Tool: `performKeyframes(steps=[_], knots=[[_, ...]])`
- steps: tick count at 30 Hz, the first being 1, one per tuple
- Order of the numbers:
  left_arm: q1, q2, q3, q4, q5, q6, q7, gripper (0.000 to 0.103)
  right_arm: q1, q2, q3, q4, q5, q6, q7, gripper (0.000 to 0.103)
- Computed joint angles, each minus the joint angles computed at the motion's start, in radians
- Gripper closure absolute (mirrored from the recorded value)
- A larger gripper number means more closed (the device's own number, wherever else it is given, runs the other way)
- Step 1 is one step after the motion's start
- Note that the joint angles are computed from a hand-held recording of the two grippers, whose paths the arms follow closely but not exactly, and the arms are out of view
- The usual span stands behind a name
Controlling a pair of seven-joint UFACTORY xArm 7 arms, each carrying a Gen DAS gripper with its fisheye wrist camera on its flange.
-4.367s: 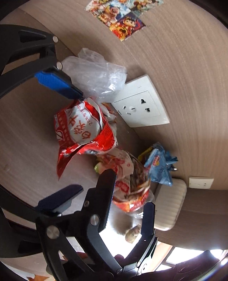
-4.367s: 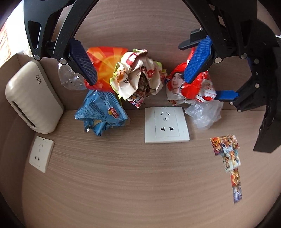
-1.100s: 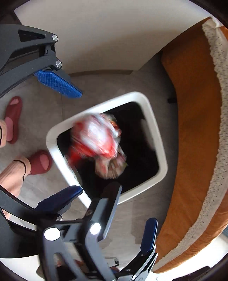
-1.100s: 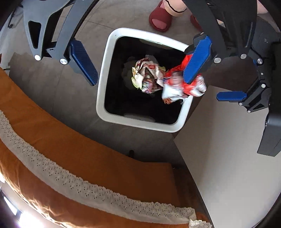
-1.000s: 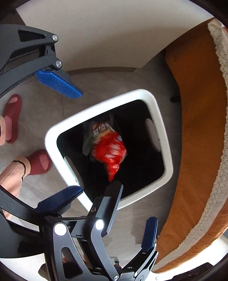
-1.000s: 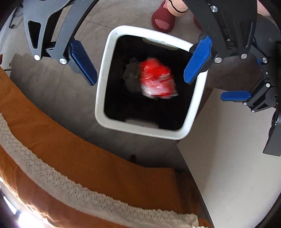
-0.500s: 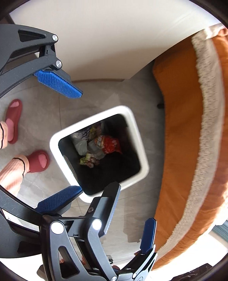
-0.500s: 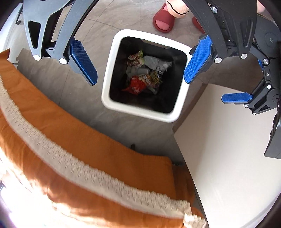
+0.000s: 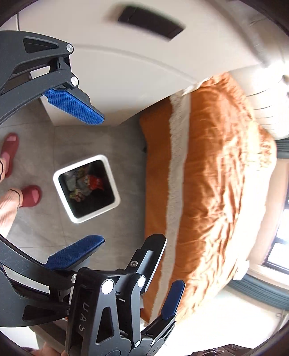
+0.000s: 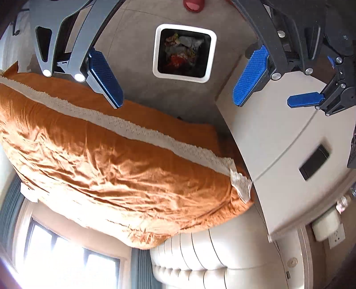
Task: Collect trash
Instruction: 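Move both open tools back to the desk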
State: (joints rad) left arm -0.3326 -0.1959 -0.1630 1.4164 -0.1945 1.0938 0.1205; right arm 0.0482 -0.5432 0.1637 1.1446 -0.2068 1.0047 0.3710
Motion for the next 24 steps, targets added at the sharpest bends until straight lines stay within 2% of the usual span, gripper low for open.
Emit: performKeyframes(steps=[3, 4, 5, 6, 10, 11, 12, 13, 17, 18, 19, 20, 22, 23, 24], knots=[[0.008, -0.019, 0.007, 0.078, 0.017, 0.052, -0.003, 0.005, 0.059, 0.043, -0.016, 0.128, -0.050, 0.044, 0.022, 0.005], [0.012, -0.025, 0.012, 0.101, 0.018, 0.072, 0.003, 0.005, 0.107, 0.062, -0.033, 0.181, -0.081, 0.061, 0.041, 0.005], [0.017, -0.032, 0.017, 0.123, 0.021, 0.087, 0.009, 0.005, 0.112, 0.073, -0.027, 0.218, -0.080, 0.068, 0.037, 0.005], [0.025, -0.045, 0.020, 0.142, 0.033, 0.095, 0.009, 0.005, 0.097, 0.090, -0.005, 0.262, -0.069, 0.069, 0.025, 0.005], [0.070, -0.070, 0.042, 0.223, 0.079, 0.135, 0.012, 0.005, 0.147, 0.170, 0.026, 0.420, -0.106, 0.074, 0.014, 0.005], [0.082, -0.072, 0.046, 0.246, 0.092, 0.146, 0.011, 0.005, 0.120, 0.197, 0.063, 0.468, -0.089, 0.077, 0.003, 0.005], [0.098, -0.072, 0.054, 0.272, 0.107, 0.159, 0.011, 0.005, 0.135, 0.232, 0.074, 0.523, -0.081, 0.084, -0.002, 0.005], [0.111, -0.074, 0.059, 0.290, 0.119, 0.165, 0.008, 0.005, 0.192, 0.271, 0.059, 0.578, -0.102, 0.094, 0.002, 0.005], [0.170, -0.074, 0.089, 0.365, 0.159, 0.184, 0.004, 0.005, 0.276, 0.419, 0.098, 0.792, -0.136, 0.120, -0.018, 0.005], [0.188, -0.075, 0.097, 0.380, 0.176, 0.185, 0.004, 0.005, 0.283, 0.463, 0.125, 0.853, -0.148, 0.128, -0.025, 0.005], [0.204, -0.076, 0.110, 0.399, 0.184, 0.190, 0.009, 0.005, 0.256, 0.514, 0.191, 0.923, -0.162, 0.142, -0.035, 0.005], [0.220, -0.080, 0.122, 0.409, 0.188, 0.194, 0.012, 0.005, 0.267, 0.563, 0.226, 0.993, -0.185, 0.165, -0.042, 0.005], [0.255, -0.082, 0.151, 0.434, 0.196, 0.209, 0.023, 0.005, 0.366, 0.689, 0.252, 1.176, -0.274, 0.236, -0.059, 0.005], [0.276, -0.086, 0.162, 0.435, 0.212, 0.206, 0.026, 0.005, 0.459, 0.760, 0.216, 1.281, -0.306, 0.258, -0.082, 0.005], [0.293, -0.084, 0.177, 0.446, 0.214, 0.213, 0.037, 0.005, 0.561, 0.828, 0.138, 1.386, -0.304, 0.276, -0.114, 0.005]])
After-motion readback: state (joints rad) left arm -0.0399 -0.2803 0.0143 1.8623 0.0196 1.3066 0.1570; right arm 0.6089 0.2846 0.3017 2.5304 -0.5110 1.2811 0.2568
